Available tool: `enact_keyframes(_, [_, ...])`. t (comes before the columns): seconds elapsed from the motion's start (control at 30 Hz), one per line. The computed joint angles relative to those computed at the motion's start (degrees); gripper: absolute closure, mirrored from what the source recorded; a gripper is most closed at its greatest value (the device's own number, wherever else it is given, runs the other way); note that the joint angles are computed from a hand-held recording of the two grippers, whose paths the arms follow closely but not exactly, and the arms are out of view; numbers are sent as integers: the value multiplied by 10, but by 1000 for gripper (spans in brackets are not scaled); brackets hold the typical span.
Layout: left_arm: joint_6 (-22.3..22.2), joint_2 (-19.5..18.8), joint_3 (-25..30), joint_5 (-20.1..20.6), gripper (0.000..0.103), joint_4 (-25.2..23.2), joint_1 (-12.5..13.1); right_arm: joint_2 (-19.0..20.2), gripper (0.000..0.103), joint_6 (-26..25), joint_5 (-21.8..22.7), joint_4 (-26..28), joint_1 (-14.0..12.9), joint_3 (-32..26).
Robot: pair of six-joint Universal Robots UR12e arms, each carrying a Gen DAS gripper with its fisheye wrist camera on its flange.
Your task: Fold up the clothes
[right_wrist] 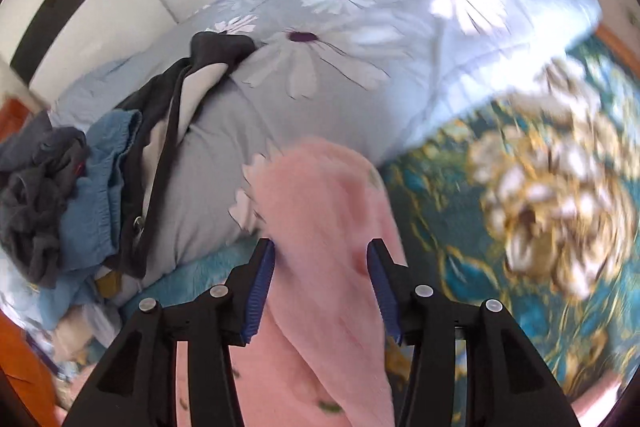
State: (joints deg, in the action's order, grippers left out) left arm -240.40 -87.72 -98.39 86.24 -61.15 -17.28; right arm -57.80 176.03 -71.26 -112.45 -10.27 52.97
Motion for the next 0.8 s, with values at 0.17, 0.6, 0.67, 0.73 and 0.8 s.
enact_keyframes(0.17, [-4,-4,2,-1,48,-6,0,24,51,-60,-80,21,23,-43])
enact_keyframes(0.6, [0,-13,11,-3,48,-20,0,15,97,16,117,-48,-54,-58])
enact_keyframes(0.67, [-7,-12,8,-4,48,-18,0,3,97,41,135,-78,-74,-29])
enact_keyframes(0.73, [-11,-12,7,-5,48,-15,0,-2,97,50,114,-63,-85,-9])
enact_keyframes(0.8, [-11,-13,8,-7,48,-16,0,-2,97,58,77,-30,-92,4])
